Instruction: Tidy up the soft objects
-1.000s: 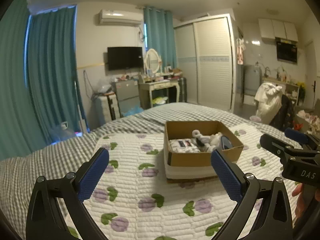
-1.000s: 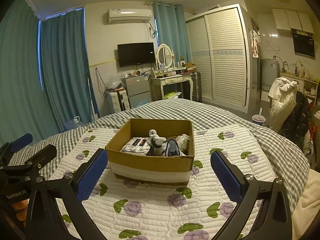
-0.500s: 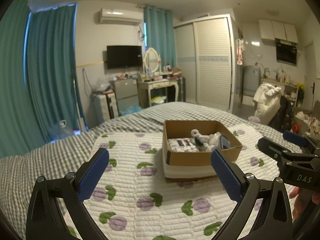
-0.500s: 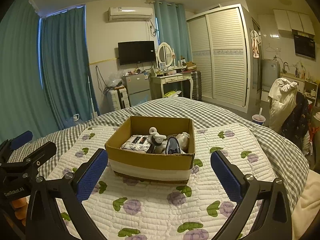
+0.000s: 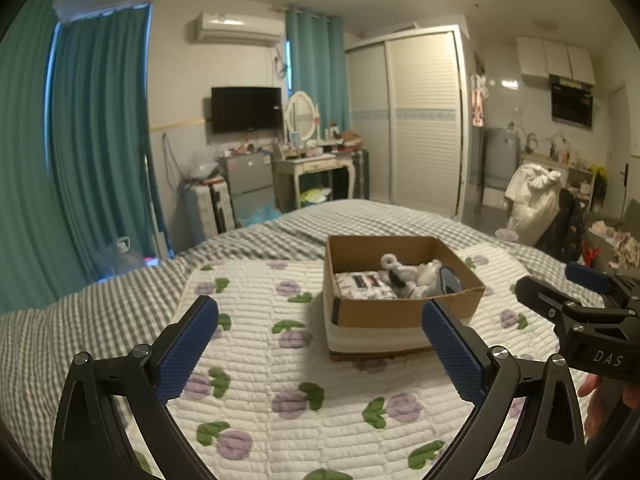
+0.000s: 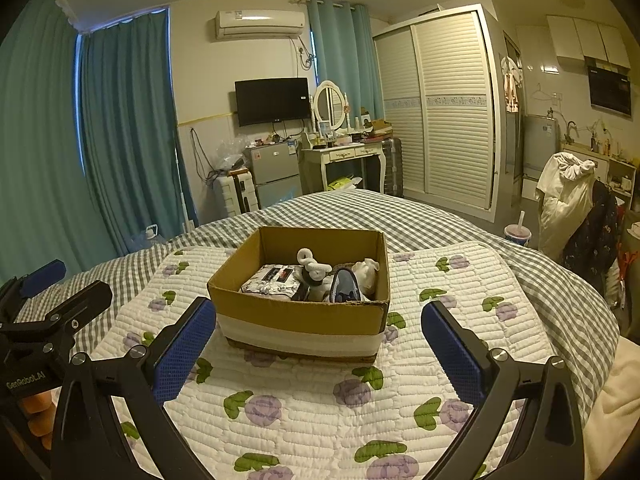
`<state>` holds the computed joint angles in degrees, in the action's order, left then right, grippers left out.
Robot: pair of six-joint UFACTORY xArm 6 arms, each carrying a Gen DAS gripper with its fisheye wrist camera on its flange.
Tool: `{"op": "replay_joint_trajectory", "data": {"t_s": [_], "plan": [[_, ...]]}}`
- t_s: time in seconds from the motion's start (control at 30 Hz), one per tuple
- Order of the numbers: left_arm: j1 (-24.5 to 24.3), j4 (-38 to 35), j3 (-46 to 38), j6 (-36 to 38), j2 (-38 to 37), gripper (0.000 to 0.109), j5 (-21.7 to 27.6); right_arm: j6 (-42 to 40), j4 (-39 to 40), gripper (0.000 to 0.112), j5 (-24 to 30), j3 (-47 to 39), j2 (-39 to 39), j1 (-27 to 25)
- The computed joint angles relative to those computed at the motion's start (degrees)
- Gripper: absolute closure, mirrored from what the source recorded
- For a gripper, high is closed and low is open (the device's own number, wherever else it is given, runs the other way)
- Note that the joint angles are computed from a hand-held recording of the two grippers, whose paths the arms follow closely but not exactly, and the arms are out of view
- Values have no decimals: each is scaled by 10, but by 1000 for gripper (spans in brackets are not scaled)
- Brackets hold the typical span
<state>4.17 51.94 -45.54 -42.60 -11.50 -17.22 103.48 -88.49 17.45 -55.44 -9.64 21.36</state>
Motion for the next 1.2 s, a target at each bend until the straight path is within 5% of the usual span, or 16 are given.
{"op": "replay_joint_trajectory", "data": {"t_s": [0.87, 1.2], "plan": [[3, 17, -4, -16, 1, 6, 0, -3, 3, 9, -1, 1, 1, -1], [15, 115, -25, -121, 7, 6, 0, 2, 0, 9, -1, 5, 0, -1]]}}
